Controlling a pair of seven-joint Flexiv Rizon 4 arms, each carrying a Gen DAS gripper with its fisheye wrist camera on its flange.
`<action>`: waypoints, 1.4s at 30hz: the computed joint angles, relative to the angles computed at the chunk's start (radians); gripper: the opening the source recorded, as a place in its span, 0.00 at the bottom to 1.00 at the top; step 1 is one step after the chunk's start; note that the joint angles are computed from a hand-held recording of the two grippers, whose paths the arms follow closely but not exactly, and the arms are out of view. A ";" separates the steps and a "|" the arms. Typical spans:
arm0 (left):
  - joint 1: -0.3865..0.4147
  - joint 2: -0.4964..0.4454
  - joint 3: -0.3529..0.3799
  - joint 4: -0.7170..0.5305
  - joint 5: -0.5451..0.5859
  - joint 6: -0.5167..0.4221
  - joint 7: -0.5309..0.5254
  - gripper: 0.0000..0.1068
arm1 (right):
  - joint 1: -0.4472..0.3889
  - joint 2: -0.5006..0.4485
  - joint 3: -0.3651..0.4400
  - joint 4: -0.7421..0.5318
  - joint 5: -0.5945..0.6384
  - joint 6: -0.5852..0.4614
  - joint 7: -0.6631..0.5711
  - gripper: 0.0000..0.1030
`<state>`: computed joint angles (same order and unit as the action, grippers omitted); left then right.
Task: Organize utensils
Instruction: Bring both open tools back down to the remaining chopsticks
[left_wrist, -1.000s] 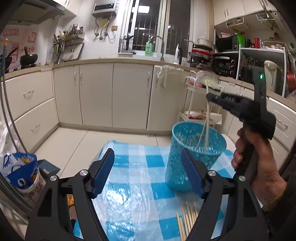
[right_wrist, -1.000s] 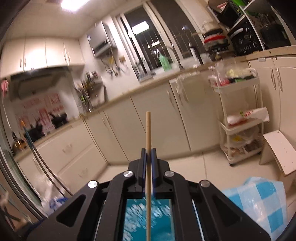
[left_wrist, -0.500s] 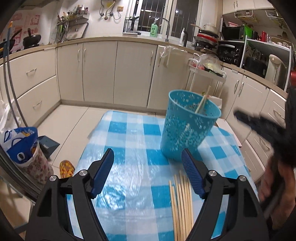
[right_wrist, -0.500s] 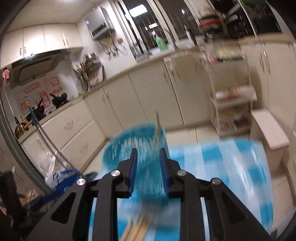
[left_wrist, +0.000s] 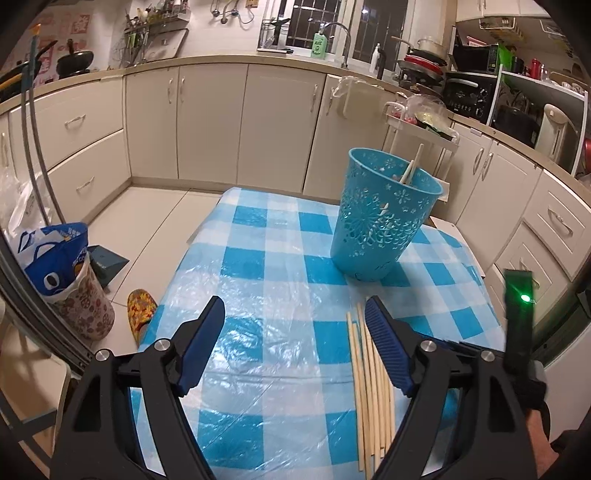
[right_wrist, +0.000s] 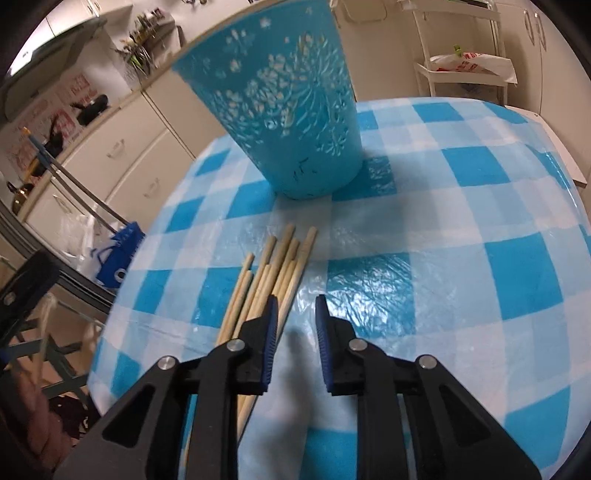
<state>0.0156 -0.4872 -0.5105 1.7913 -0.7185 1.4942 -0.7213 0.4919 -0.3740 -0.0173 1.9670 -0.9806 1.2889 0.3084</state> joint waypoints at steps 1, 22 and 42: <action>0.004 0.002 -0.001 0.004 -0.001 -0.003 0.001 0.70 | -0.001 -0.009 0.007 -0.013 0.014 -0.016 -0.020 0.20; -0.241 -0.131 0.306 -0.203 0.316 -0.260 -0.188 0.70 | -0.021 0.054 0.102 0.001 0.238 -0.257 -0.447 0.16; -0.331 -0.240 0.427 -0.410 0.579 -0.428 -0.399 0.70 | -0.052 0.082 0.065 0.088 0.105 -0.083 -0.284 0.16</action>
